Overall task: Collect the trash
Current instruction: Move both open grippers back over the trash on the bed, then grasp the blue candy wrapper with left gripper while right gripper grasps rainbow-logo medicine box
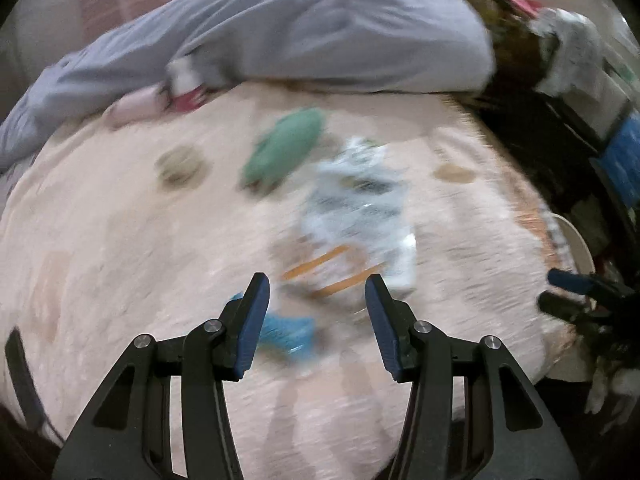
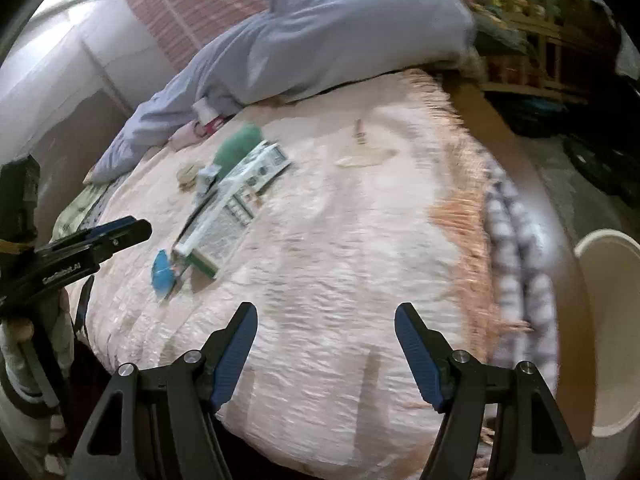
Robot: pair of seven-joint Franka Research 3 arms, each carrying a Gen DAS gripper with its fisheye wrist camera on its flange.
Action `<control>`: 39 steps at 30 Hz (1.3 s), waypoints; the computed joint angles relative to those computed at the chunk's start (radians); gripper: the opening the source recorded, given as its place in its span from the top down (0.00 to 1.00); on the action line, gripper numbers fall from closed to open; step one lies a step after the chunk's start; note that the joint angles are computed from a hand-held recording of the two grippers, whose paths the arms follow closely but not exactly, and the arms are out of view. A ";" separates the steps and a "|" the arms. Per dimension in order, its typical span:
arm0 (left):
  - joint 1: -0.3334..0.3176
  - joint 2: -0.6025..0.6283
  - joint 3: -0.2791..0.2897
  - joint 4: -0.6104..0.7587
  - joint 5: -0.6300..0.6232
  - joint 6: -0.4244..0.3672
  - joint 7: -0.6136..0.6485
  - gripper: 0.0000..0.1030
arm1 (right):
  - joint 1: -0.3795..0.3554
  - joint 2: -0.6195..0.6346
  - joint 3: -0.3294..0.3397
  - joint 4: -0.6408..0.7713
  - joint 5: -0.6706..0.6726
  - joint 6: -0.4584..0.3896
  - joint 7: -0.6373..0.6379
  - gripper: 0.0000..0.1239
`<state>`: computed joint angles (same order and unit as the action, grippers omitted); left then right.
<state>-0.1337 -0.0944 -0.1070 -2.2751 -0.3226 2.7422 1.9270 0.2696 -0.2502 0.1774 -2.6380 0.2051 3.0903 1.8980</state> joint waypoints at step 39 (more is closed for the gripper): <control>0.130 0.168 -0.041 0.108 -0.376 -0.145 0.183 0.53 | 0.146 0.270 -0.195 0.320 -0.114 -0.115 -0.005 0.42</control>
